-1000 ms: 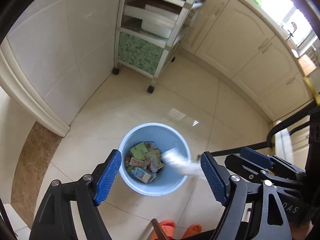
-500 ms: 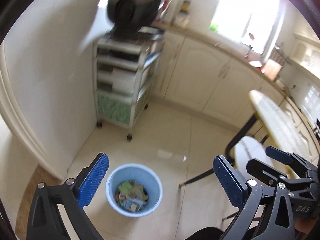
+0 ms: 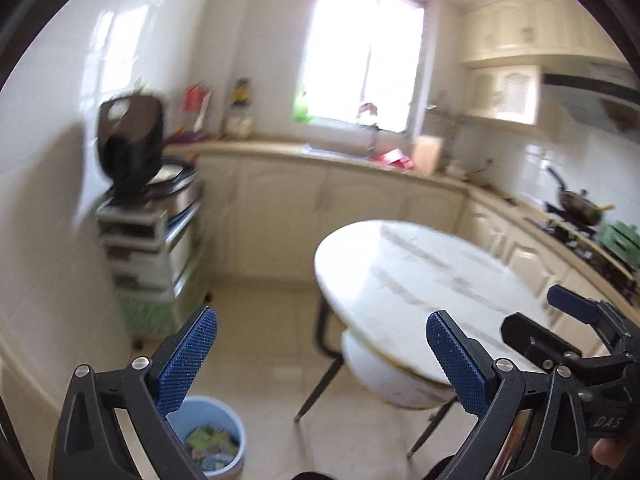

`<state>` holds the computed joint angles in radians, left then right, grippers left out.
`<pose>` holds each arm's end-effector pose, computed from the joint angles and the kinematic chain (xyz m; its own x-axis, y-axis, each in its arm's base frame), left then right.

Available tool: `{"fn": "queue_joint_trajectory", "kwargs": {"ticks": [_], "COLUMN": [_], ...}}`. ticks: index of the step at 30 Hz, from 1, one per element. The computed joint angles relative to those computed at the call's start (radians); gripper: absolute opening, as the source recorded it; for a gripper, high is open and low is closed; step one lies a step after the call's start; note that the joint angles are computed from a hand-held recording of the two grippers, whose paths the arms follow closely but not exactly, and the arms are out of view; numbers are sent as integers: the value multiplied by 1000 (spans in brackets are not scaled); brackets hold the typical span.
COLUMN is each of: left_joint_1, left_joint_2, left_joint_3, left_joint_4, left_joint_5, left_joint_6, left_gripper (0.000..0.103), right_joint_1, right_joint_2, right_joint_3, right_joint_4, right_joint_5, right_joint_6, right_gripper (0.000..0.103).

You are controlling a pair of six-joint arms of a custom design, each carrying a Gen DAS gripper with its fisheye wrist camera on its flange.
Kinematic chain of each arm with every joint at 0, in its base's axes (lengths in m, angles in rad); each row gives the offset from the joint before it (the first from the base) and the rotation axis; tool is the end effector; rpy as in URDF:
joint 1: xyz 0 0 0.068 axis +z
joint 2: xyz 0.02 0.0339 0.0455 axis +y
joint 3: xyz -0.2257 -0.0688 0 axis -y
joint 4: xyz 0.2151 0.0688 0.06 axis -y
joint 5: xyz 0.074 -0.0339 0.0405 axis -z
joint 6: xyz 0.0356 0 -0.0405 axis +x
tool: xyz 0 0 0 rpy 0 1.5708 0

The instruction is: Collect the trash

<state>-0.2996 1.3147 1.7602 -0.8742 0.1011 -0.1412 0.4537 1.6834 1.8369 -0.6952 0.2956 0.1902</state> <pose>0.2193 -0.0715 0.4332 -0.4469 -0.0085 -0.8945 0.3216 0.9316 -0.1695 0.3114 0.1403 0.3742 -0.4919 -0.0387 -0.8698 -0.1038 0.9945 0.0145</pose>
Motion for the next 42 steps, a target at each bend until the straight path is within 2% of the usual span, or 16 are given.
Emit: {"fn": "queue_joint_trajectory", "kwargs": {"ticks": [5, 7, 10, 12, 16, 21, 23, 24, 27, 30, 35, 42], "left_joint_1": [-222, -350, -581, -677, -944, -1124, -1109, -1067, -1033, -1021, -1030, -993], "left_joint_2": [-95, -126, -170, -217, -248, -283, -323, -338, -358, -362, -367, -368], "left_joint_3": [31, 39, 26, -44, -77, -150, -232, -273, -332, -353, -397, -417], "left_joint_4": [-70, -87, -97, -49, -44, -20, 49, 91, 148, 175, 234, 263], "left_joint_5": [-193, -315, -550, -652, -912, -1103, -1095, -1062, -1028, -1020, -1043, -1009], "left_joint_6": [-30, -41, -56, -48, -79, -109, -83, -65, -51, -34, -6, 10], "left_gripper": [102, 102, 102, 102, 102, 102, 102, 102, 102, 102, 102, 102], "right_joint_1": [-5, 1, 7, 8, 20, 46, 52, 57, 67, 72, 58, 52], "right_joint_2": [-229, -301, -400, -446, -518, -574, -587, -597, -618, -625, -632, -639], "right_joint_3": [-147, -178, -207, -208, -208, -220, -229, -239, -265, -282, -307, -328], "right_joint_4": [-5, -23, -51, -67, -83, -72, -62, -57, -42, -26, -14, -7], "right_joint_5": [87, 121, 184, 222, 280, 360, 385, 399, 430, 453, 433, 429], "right_joint_6": [14, 19, 8, -5, -20, -39, -43, -43, -48, -51, -44, -40], "right_gripper": [103, 103, 103, 103, 103, 103, 103, 103, 103, 103, 103, 103]}}
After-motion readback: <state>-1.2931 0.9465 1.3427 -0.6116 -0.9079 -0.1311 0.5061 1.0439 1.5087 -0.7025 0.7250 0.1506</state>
